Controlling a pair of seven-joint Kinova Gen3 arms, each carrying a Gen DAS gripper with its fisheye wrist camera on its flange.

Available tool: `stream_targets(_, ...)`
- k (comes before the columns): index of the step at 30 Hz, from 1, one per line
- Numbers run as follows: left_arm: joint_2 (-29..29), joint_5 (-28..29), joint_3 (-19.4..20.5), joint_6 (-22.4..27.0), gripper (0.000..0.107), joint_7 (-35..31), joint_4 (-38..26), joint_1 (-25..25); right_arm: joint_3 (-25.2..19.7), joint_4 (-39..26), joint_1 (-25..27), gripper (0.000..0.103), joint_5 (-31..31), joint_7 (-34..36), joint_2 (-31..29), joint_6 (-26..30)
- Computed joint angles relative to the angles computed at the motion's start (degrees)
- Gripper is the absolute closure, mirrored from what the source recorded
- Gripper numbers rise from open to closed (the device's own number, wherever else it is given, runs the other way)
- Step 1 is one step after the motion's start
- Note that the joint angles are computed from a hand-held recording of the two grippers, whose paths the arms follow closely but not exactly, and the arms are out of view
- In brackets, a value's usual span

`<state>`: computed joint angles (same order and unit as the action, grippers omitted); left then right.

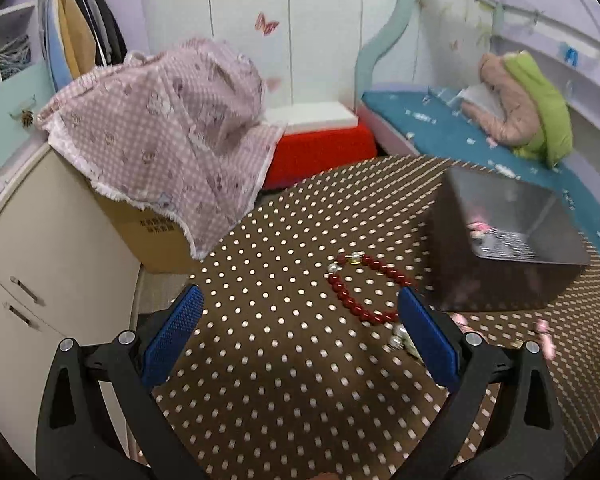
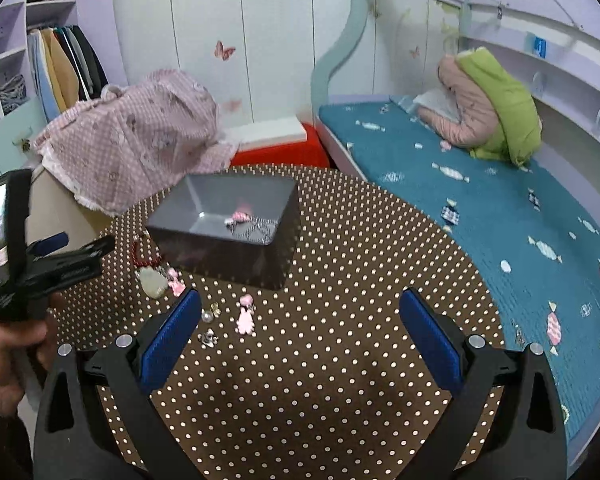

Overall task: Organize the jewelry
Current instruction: 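Lower the left tool to the red bead bracelet and grasp it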

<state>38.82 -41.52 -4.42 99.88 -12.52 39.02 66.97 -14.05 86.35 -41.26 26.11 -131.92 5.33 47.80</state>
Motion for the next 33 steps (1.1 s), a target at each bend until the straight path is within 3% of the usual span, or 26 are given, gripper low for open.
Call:
stream_targets(3,-0.45,2.46,0.96,-1.93,0.011,0.35,2.24,-2.58,0.13,-0.74,0.28,0.008,-1.51,1.88,1.21,0.65)
stream_targets(4,-0.41,3.35,1.37,-2.45,0.014,0.1,2.73,-3.51,0.25,-1.02,0.49,0.008,-2.41,2.74,1.65,0.66)
stream_targets(5,-0.51,4.23,1.72,-3.16,0.029,-0.02,3.46,-4.27,0.42,-1.24,0.57,0.008,-2.99,3.33,2.04,0.66)
stream_targets(9,-2.7,5.57,2.58,-8.29,0.04,2.31,8.58,-5.51,1.12,-2.4,0.2,0.008,-4.39,5.21,4.21,1.72)
stream_targets(12,-3.02,5.01,3.41,-9.75,0.071,0.58,8.91,-5.55,1.53,-3.54,0.1,0.008,-6.62,7.79,6.55,2.57)
stream_targets(14,-3.0,4.92,3.78,-10.3,0.098,-0.61,8.62,-5.41,1.73,-3.89,-0.14,0.01,-7.78,9.6,7.53,2.19)
stream_targets(18,-5.73,5.34,4.17,-14.28,0.1,2.38,12.81,-4.83,2.14,-4.48,-0.95,0.028,-9.05,12.95,9.17,1.34)
stream_targets(19,-6.14,4.95,4.27,-14.58,0.1,3.12,13.44,-4.42,2.04,-4.85,-1.24,0.039,-8.56,13.21,9.8,1.85)
stream_targets(24,-7.53,2.66,5.12,-13.29,0.1,4.99,14.36,-2.44,2.97,-3.37,-3.07,0.065,-6.96,14.94,9.2,-0.27)
stream_targets(26,-7.77,2.03,5.45,-12.72,0.1,5.27,14.28,-1.89,2.83,-3.08,-3.23,0.088,-7.04,16.04,8.82,-0.42)
stream_targets(33,-8.64,-0.76,6.19,-10.86,0.1,6.31,13.36,0.97,1.53,1.42,1.61,0.089,-15.98,20.74,4.51,-4.48)
